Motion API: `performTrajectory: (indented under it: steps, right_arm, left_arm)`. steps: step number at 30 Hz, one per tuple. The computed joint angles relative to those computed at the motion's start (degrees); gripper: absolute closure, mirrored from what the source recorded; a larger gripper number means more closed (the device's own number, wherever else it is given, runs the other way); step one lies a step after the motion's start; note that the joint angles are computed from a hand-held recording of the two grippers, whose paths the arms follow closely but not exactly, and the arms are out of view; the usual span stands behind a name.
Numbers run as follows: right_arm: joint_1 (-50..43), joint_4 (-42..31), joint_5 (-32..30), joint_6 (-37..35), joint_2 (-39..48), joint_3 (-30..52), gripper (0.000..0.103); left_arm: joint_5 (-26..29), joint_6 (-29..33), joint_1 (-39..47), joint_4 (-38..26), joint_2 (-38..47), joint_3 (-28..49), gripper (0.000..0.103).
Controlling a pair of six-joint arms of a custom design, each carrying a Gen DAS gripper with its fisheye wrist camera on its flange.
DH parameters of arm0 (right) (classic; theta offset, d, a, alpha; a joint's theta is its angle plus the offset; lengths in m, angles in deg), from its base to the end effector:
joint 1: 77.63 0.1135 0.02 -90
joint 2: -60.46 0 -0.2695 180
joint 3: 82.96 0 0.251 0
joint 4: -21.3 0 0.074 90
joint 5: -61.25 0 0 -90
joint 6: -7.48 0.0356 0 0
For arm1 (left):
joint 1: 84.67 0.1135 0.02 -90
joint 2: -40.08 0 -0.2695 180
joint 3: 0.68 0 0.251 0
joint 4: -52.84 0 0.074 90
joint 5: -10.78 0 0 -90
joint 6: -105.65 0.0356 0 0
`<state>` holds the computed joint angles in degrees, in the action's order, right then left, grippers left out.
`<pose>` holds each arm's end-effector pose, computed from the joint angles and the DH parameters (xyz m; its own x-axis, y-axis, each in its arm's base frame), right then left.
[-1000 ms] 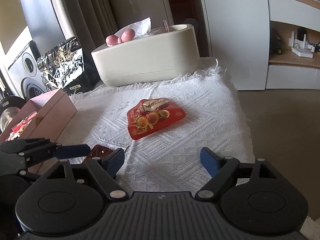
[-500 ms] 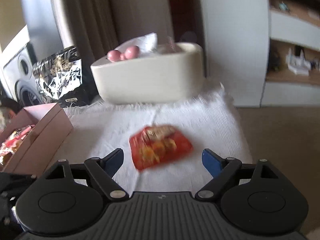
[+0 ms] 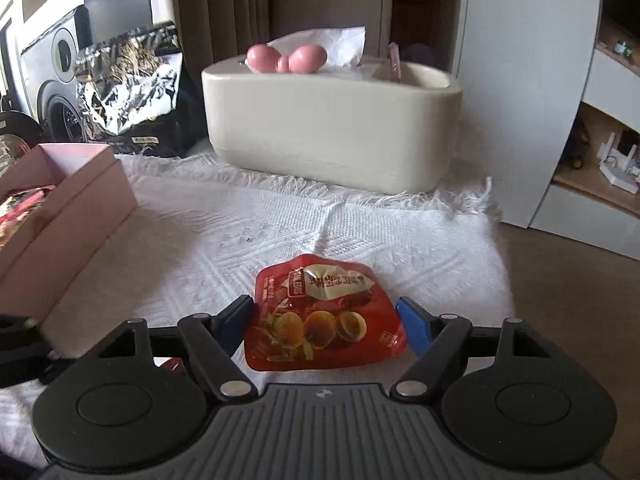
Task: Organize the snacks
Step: 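Lift the jerky packet with the left gripper while the right gripper lifts the red snack pack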
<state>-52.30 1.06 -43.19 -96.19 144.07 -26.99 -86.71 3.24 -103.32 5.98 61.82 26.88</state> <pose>0.2539 0.1300 0.1844 -0.5178 -0.4983 -0.6954 -0.7079 0.7060 0.0212 0.0979 -0.0282 0.1670 -0.6557 -0.0036 -0.7550 0.0850 0.9933 -0.0785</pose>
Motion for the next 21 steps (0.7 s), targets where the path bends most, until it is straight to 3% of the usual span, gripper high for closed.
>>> performTrajectory:
  steps: [4, 7, 10, 13, 17, 21]
  right_arm:
    - [-4.0, -4.1, -3.6, 0.0, -9.7, -4.1, 0.026]
    - [-6.2, -3.7, -4.5, -0.1, -15.9, -8.7, 0.025]
    - [-7.3, -1.5, -3.6, -0.1, -17.6, -12.7, 0.025]
    - [-8.8, 0.6, -3.6, 1.4, -14.5, -14.4, 0.025]
    - [-13.7, 1.0, -9.1, 3.7, -13.2, -13.8, 0.025]
    - [-15.9, 1.6, -12.2, 4.4, -12.6, -14.0, 0.025]
  left_arm:
    - [-2.9, 0.4, -3.9, 2.2, 5.6, 1.4, 0.053]
    - [-9.3, 1.0, -8.7, 4.9, 11.1, 2.1, 0.049]
    - [-13.0, 0.9, -8.3, 6.5, 14.1, 2.6, 0.047]
    - [-9.0, 3.1, -2.6, 7.7, 14.1, 2.2, 0.04]
    - [1.3, 5.6, 5.9, 8.0, 13.2, 2.0, 0.04]
    - [2.0, 6.5, 5.0, 8.2, 13.4, 1.9, 0.037]
